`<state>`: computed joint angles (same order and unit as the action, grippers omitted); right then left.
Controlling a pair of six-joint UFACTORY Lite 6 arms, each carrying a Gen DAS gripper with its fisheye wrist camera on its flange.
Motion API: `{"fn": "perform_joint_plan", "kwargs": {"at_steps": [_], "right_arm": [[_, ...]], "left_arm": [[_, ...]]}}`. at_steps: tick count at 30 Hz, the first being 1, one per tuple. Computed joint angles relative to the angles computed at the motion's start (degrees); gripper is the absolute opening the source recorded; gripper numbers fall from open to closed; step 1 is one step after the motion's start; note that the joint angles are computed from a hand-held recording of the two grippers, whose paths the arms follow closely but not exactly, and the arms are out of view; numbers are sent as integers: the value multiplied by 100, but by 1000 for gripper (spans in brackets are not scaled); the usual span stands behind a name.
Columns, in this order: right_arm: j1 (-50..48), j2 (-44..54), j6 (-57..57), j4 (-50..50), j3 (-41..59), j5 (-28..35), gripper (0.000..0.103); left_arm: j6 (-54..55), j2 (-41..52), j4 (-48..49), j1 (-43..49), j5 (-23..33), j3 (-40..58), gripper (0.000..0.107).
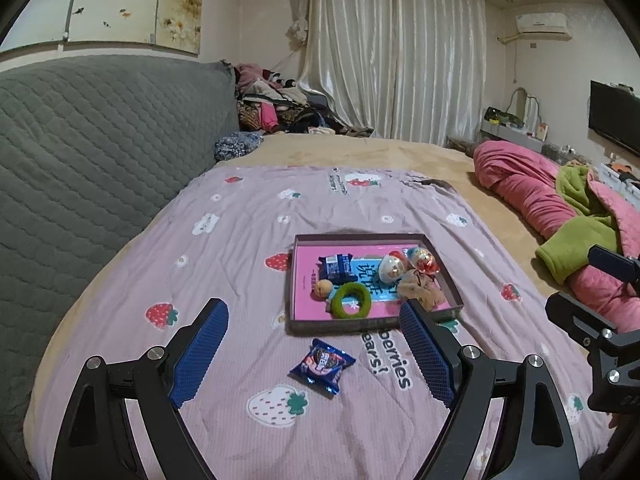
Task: Organize objects
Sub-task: 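Withdraw both open tools from the tray toward the cookie and bread packs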
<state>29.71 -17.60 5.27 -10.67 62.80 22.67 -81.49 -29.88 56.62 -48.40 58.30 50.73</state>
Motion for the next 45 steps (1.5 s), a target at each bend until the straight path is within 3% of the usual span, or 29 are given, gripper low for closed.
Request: {"fn": "perform_joint_plan", "kwargs": {"at_steps": [6, 14, 30, 45], "right_arm": [[81, -255, 257, -254, -342, 19, 102], [51, -358, 258, -206, -713, -96, 102], [-13, -160, 431, -287, -1161, -389, 102], [-186, 482, 468, -323, -1455, -883, 102]], "left_arm": [[-174, -126, 4, -347, 246, -207, 88], [-374, -178, 3, -428, 180, -524, 88], [-455, 7, -91, 47, -625, -1045, 88], [-782, 616, 114, 671, -1805, -1607, 88]]}}
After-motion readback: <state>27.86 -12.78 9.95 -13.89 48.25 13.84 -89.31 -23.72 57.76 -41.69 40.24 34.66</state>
